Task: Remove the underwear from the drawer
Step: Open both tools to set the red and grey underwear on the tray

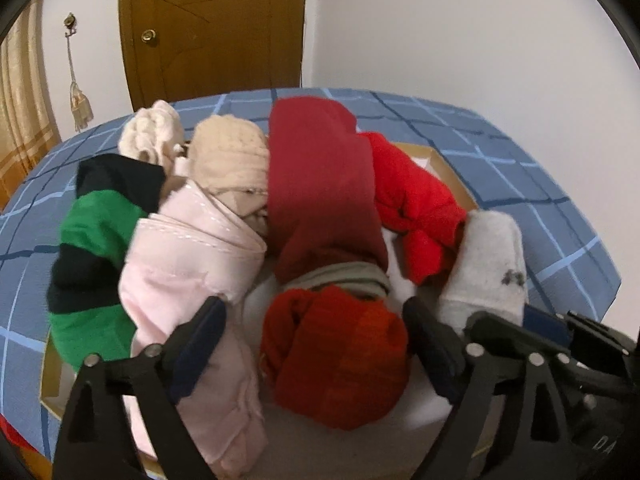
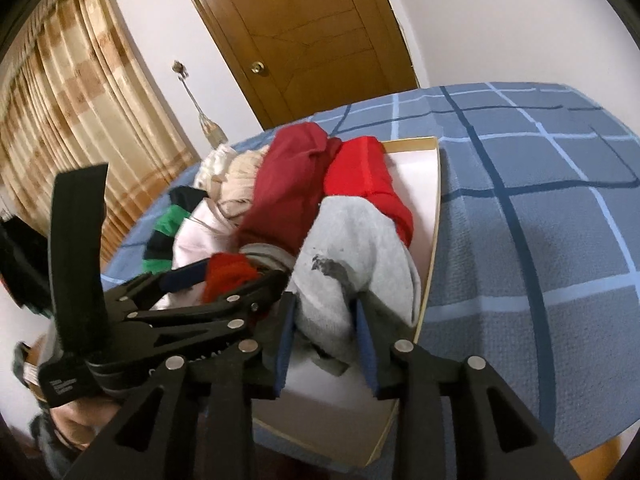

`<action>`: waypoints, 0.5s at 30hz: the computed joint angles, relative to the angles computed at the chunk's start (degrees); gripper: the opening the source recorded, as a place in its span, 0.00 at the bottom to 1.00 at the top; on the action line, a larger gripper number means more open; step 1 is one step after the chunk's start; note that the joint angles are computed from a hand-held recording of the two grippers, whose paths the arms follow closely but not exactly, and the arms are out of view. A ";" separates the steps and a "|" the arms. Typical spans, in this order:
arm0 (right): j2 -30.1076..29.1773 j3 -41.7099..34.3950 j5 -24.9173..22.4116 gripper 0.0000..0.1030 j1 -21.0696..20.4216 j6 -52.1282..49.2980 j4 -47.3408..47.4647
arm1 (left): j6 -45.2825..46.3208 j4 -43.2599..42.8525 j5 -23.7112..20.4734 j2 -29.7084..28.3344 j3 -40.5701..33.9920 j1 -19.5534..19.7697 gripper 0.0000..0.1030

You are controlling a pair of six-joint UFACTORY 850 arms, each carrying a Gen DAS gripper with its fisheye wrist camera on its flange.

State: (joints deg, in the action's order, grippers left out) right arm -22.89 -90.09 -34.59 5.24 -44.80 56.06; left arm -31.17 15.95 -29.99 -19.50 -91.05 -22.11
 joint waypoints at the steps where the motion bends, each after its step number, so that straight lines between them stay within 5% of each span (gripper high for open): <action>1: 0.17 0.28 -0.45 0.38 -0.29 -0.83 1.57 | -0.24 -0.64 0.84 0.74 0.80 0.20 0.92; 9: 4.33 6.08 -1.91 0.60 -2.30 -12.07 20.29 | -8.83 6.92 3.24 4.99 5.01 -0.01 1.00; 15: 8.26 11.22 1.29 0.60 -1.73 -14.47 23.21 | -15.08 15.13 3.81 7.86 9.86 -0.92 1.00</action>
